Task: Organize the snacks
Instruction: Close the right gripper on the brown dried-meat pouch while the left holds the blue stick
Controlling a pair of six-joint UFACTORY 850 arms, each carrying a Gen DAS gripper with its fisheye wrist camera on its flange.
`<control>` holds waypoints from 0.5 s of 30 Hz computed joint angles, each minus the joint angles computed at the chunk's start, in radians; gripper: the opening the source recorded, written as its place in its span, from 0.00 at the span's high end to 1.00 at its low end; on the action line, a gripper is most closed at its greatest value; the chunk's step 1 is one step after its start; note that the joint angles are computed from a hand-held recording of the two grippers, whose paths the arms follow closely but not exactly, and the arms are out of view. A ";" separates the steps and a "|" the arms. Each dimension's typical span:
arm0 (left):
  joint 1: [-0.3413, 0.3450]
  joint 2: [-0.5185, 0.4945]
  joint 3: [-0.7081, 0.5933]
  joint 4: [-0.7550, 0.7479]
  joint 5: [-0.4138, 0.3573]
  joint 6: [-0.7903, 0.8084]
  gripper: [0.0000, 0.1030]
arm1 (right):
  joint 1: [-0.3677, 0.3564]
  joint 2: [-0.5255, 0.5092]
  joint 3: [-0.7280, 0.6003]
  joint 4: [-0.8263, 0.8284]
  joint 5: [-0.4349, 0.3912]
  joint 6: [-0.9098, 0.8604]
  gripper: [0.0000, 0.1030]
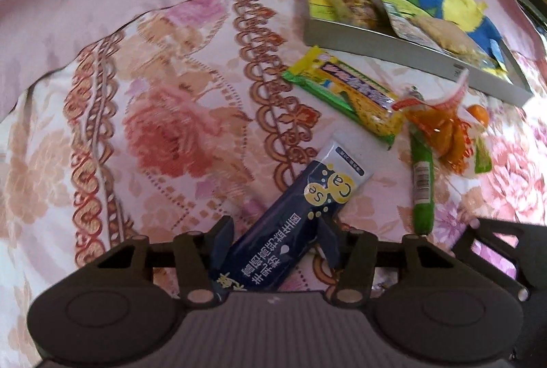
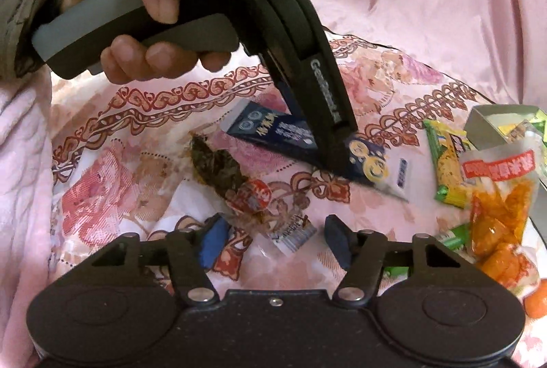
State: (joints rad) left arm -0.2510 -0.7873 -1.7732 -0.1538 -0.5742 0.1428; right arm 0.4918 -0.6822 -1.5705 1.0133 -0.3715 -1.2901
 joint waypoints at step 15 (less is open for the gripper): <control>0.008 -0.005 -0.016 0.099 -0.043 -0.174 0.44 | -0.021 -0.039 -0.055 0.179 -0.108 -0.202 0.18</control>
State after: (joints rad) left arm -0.2428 -0.7924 -1.7895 -0.0548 -0.6169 -0.0313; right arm 0.4706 -0.7216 -1.6255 1.1923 -0.4797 -1.4923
